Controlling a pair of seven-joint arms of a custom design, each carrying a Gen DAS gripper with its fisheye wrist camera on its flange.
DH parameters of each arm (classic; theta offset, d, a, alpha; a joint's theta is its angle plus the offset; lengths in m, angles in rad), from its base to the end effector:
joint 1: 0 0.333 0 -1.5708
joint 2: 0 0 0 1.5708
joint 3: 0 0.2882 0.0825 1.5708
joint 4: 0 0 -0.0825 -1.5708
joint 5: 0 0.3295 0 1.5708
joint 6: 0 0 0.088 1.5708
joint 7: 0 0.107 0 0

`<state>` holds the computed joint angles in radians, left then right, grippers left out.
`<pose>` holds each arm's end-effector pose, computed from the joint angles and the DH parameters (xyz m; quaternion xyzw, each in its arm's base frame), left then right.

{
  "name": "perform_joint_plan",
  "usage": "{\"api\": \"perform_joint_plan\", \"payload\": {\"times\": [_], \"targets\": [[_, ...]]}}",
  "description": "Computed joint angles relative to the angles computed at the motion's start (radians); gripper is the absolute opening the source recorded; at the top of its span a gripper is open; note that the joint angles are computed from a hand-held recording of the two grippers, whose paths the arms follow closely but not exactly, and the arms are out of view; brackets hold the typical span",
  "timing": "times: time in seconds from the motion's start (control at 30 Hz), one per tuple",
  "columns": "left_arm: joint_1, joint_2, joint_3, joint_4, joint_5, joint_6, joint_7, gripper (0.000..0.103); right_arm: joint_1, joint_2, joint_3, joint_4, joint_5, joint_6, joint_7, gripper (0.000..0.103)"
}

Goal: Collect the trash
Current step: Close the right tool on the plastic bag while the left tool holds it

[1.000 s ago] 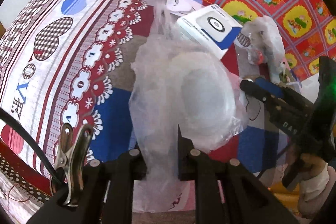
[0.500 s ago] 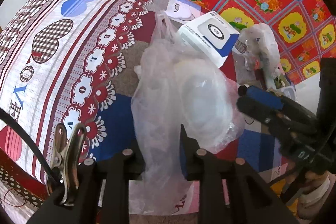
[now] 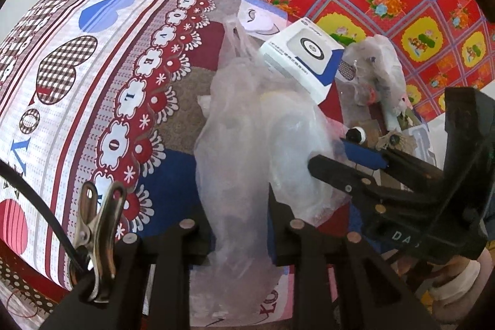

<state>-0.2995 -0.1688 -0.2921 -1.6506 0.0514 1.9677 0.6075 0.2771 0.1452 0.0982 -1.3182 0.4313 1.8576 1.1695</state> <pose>0.3952 -0.2798 0.6853 -0.7966 0.5540 -0.2364 0.0512 0.5143 0.2318 0.6665 -0.8738 0.3892 0.0162 0.2911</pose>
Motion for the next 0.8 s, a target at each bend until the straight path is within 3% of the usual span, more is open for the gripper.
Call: {"api": "perform_joint_plan", "payload": {"times": [0.07, 0.17, 0.33, 0.6, 0.8], "targets": [[-0.001, 0.001, 0.0, 0.002, 0.001, -0.001, 0.007, 0.024, -0.001, -0.014, 0.001, -0.025, 0.011, 0.018, -0.016, 0.055], [-0.002, 0.003, -0.001, 0.003, 0.008, 0.001, 0.015, 0.025, -0.005, -0.035, 0.001, -0.066, 0.057, 0.044, -0.031, 0.07], [-0.001, -0.009, 0.001, -0.018, 0.002, 0.024, 0.011, 0.025, 0.027, -0.006, 0.008, -0.005, -0.042, 0.016, 0.012, 0.071], [0.005, -0.047, 0.008, -0.078, -0.026, 0.089, 0.014, 0.026, 0.025, 0.055, 0.018, 0.069, -0.015, 0.007, 0.029, 0.071], [0.01, -0.081, 0.016, -0.135, -0.061, 0.153, 0.028, 0.026, 0.009, 0.064, 0.027, 0.089, 0.052, -0.056, 0.008, 0.05]]}}
